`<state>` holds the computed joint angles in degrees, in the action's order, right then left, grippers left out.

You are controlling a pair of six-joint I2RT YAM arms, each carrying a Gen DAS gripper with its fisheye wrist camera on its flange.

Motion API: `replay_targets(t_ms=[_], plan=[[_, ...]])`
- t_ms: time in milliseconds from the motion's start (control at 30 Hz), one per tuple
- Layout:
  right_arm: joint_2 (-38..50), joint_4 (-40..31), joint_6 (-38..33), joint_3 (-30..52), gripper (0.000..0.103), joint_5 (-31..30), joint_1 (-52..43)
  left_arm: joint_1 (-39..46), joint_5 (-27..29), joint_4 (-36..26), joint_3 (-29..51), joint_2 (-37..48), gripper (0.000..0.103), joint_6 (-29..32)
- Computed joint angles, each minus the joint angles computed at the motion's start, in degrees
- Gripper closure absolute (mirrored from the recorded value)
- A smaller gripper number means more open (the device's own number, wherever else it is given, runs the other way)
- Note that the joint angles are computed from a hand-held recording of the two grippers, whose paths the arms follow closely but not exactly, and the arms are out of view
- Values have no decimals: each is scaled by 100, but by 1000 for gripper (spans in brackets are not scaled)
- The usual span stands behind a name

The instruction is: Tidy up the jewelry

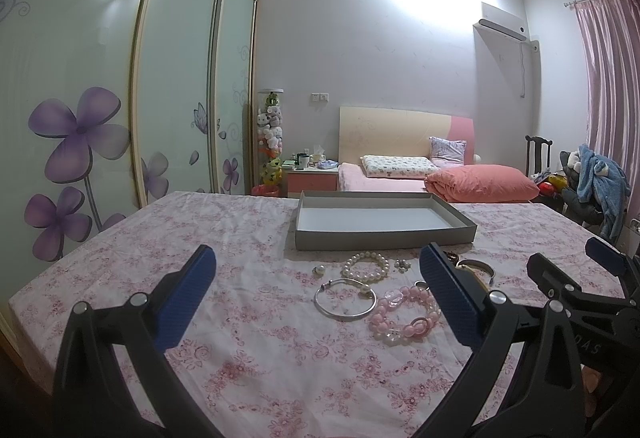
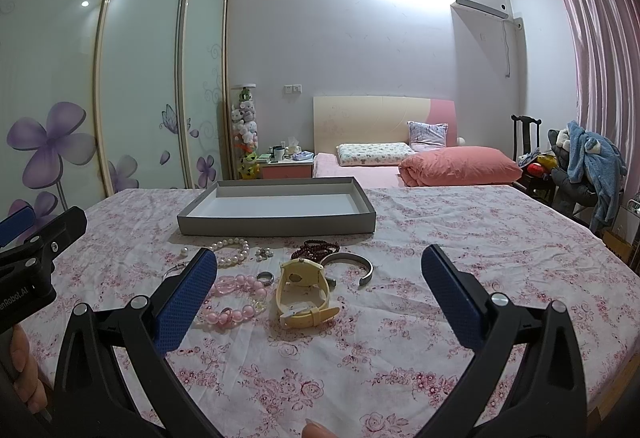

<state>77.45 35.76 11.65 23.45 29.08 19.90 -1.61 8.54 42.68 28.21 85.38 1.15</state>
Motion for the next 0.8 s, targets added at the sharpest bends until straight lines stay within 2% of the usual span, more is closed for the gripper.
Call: replay_targets(t_ms=[533, 567, 700, 800], plan=[[135, 135, -3, -21, 2, -50, -45, -4, -7, -21, 12, 4, 4, 3], [117, 126, -9, -26, 2, -67, -64, -8, -7, 152, -83, 90, 4, 1], [127, 130, -3, -29, 2, -66, -61, -10, -9, 146, -77, 93, 4, 7], [331, 396, 5, -116, 2, -88, -80, 5, 6, 188, -69, 163, 4, 14]])
